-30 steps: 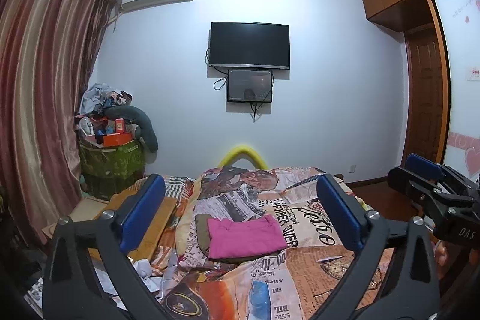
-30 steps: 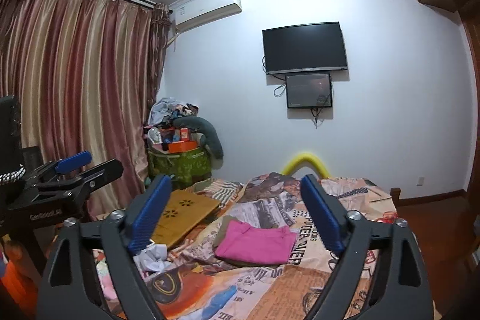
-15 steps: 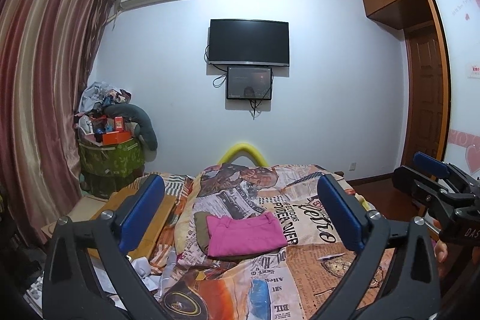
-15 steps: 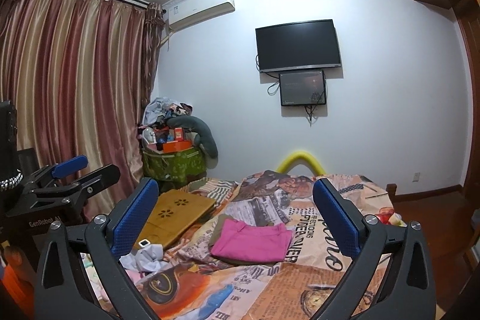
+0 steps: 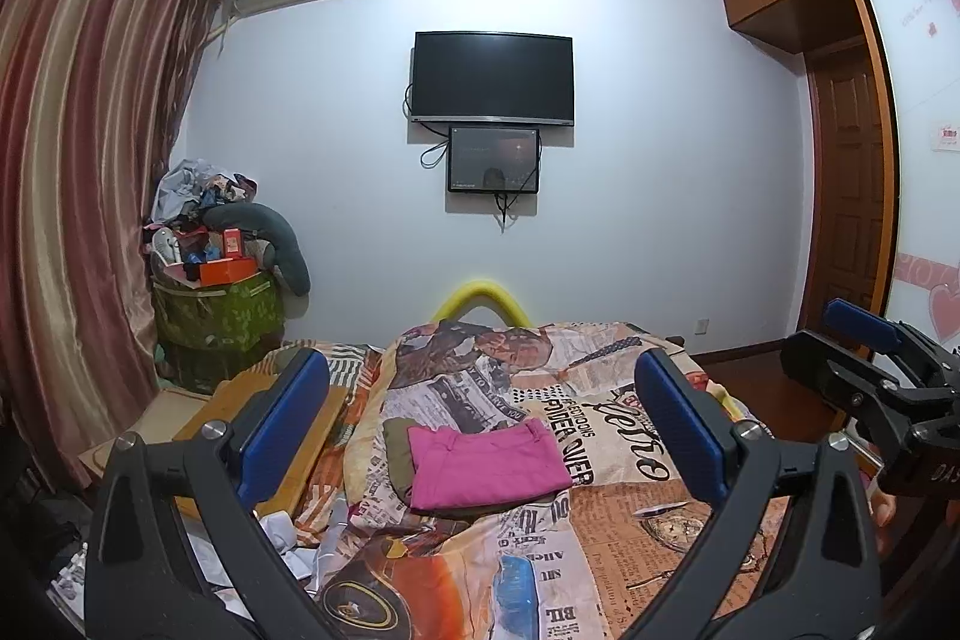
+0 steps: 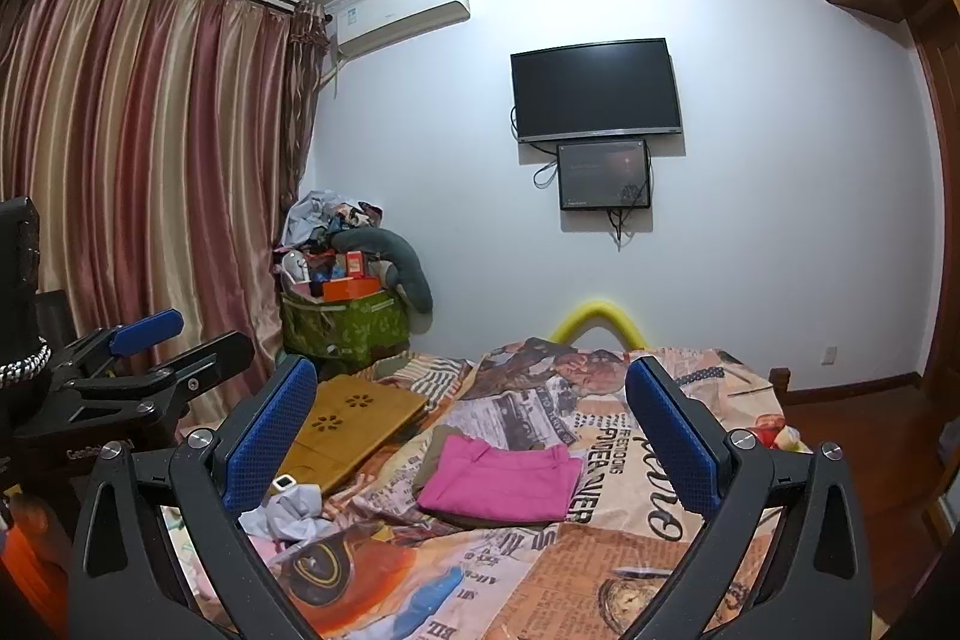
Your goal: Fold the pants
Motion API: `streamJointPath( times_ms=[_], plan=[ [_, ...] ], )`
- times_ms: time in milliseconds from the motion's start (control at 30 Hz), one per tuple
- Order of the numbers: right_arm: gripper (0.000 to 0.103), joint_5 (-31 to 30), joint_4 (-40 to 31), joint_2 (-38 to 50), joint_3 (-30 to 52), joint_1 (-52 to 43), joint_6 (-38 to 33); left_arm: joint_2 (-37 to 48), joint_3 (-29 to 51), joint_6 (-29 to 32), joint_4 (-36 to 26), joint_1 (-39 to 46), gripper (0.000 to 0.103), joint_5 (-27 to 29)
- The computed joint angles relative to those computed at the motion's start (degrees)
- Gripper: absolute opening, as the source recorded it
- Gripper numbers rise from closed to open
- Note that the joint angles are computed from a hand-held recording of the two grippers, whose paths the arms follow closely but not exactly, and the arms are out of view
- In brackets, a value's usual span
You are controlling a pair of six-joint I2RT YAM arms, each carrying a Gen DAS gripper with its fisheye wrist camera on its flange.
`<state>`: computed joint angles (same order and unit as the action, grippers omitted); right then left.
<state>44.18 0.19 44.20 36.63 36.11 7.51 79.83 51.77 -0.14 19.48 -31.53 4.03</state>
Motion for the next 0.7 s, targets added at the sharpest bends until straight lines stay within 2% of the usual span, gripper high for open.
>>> streamJointPath(
  times_ms=[700],
  plan=[
    [0.103, 0.47, -2.51, -0.94, 0.65, -0.24, 1.69, 0.97, 0.83, 0.99, -0.71, -0.05, 0.103, 1.98]
  ],
)
